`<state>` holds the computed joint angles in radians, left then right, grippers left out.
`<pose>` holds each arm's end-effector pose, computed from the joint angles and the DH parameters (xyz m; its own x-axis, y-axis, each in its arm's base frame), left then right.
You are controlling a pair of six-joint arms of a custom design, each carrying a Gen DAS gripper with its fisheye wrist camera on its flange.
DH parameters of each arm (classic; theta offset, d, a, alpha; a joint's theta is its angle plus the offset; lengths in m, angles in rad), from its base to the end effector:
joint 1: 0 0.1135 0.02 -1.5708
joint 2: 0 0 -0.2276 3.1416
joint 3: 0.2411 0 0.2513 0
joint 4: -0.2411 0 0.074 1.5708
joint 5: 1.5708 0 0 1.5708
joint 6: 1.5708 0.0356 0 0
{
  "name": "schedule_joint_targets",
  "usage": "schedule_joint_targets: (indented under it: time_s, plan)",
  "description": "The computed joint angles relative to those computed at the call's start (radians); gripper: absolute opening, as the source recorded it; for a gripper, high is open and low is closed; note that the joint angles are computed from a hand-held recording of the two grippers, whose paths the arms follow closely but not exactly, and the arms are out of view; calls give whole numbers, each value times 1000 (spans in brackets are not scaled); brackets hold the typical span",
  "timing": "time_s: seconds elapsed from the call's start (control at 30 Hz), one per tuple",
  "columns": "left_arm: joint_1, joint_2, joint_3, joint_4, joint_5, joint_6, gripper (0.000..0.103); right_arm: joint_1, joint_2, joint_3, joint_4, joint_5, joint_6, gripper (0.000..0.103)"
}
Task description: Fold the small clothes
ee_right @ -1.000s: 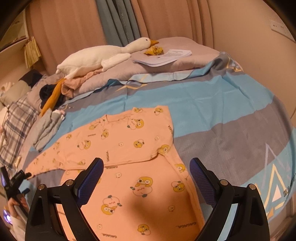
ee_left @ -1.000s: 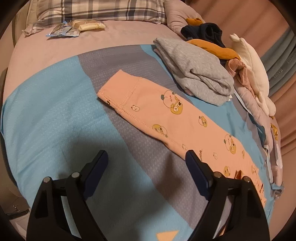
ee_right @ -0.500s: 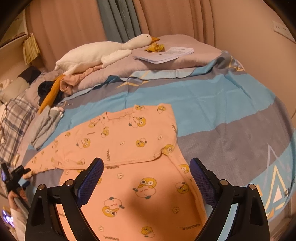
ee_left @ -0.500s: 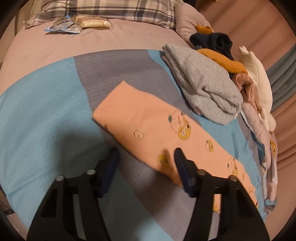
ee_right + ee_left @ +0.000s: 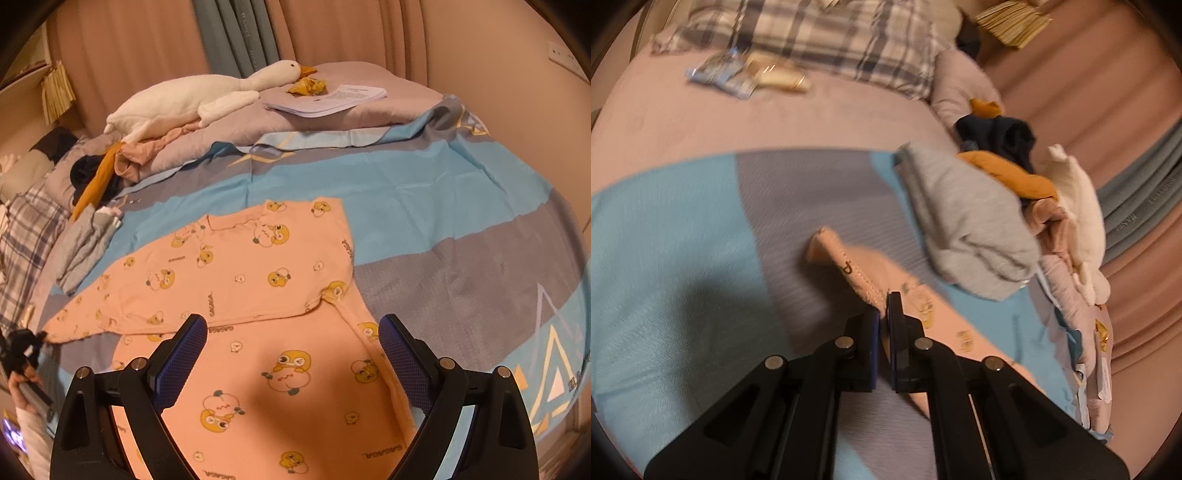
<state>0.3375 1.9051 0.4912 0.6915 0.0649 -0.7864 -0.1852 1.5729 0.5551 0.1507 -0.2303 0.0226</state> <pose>0.2595 0.0886 0.0244 -0.2393 -0.8325 -0.4996 -0.6426 0.5216 -0.5613 0.2669 -0.0417 0.0821 -0.7485 0.1626 -0.6429 0.0510 0.9807 0.1886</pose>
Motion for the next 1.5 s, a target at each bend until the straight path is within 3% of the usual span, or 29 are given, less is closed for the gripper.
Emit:
schedule_joint_targets:
  time_s: [0.1, 0.3, 0.47, 0.6, 0.8, 0.87, 0.97, 1.13, 1.23, 1.37, 1.5]
  plan:
    - [-41, -131, -44, -19, -19, 8, 3, -9, -11, -11, 3, -10, -9, 94]
    - [-235, -399, -91, -108, -146, 86, 2, -33, -16, -20, 10, -26, 1, 94]
    - [-385, -410, -21, -153, -206, 155, 2, -57, -16, -29, 17, -48, 1, 94]
    - [-429, -386, 12, -188, -204, 145, 2, -77, -29, -43, 21, -72, 0, 94]
    - [-376, -329, 9, -228, -167, 87, 4, -92, -10, -44, 20, -86, -20, 94]
    - [-330, -308, -5, -232, -155, 74, 9, -90, 1, -42, 21, -87, -17, 94]
    - [-232, -264, -33, -215, -118, 47, 48, -86, 16, -36, 23, -87, -14, 94]
    - [-64, -163, -39, -197, -92, 32, 62, -80, 22, -32, 26, -73, -17, 94]
    - [41, -64, -14, -171, -41, 31, 63, -69, 29, -28, 28, -59, -11, 94]
    - [151, 94, 31, -96, 95, 14, 63, -55, 33, -25, 28, -44, -10, 94]
    - [160, 90, 8, -61, 131, 21, 63, -44, 30, -27, 29, -24, -8, 94]
